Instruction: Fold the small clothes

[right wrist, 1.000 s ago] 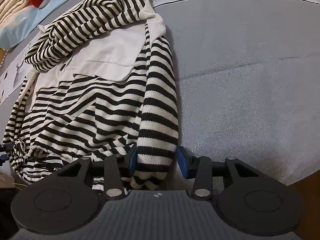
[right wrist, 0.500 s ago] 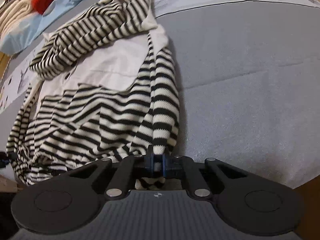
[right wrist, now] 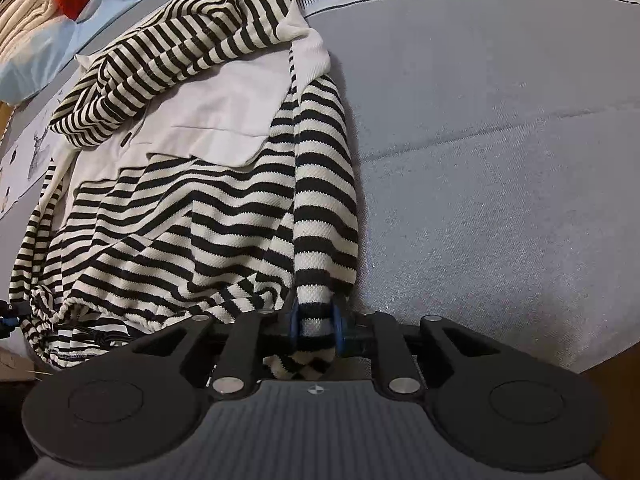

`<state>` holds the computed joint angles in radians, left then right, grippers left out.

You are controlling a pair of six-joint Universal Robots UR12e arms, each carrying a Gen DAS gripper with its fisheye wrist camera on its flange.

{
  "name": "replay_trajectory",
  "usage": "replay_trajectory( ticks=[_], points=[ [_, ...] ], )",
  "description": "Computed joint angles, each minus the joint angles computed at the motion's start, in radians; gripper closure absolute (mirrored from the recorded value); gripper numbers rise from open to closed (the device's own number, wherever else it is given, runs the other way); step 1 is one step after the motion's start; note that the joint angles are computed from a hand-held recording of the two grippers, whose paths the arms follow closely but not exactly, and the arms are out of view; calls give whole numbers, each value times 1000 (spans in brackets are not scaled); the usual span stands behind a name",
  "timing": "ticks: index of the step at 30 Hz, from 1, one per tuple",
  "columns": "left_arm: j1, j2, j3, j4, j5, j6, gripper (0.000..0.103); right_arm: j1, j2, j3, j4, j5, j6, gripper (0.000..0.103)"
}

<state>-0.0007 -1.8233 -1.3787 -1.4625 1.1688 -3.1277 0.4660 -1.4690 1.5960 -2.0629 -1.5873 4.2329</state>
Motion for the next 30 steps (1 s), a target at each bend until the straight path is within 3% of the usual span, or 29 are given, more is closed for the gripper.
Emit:
replay_trajectory(
  ticks=[4, 13, 14, 16, 17, 20, 23, 30],
  points=[
    [-1, -3, 4, -10, 7, 1, 65, -1, 7, -9, 23, 16, -19, 78],
    [-4, -1, 4, -18, 6, 25, 65, -2, 11, -16, 41, 23, -34, 77],
    [-4, 1, 1, -11, 5, 31, 67, -2, 13, -17, 41, 24, -40, 77],
    [-5, 12, -12, 19, -4, 44, 86, 0, 14, -19, 36, 22, -54, 80],
    [-6, 18, -20, 35, -7, 50, 87, 1, 13, -17, 26, 10, -56, 91],
    [-10, 45, -48, 109, -3, 63, 92, 8, -6, 6, -60, -50, -19, 101],
    [5, 80, -85, 185, -60, 59, 94, 23, -33, 38, -191, -138, 10, 102],
    [41, 164, -137, 307, -195, 89, 98, 72, -89, 85, -420, -312, -10, 102]
  ],
)
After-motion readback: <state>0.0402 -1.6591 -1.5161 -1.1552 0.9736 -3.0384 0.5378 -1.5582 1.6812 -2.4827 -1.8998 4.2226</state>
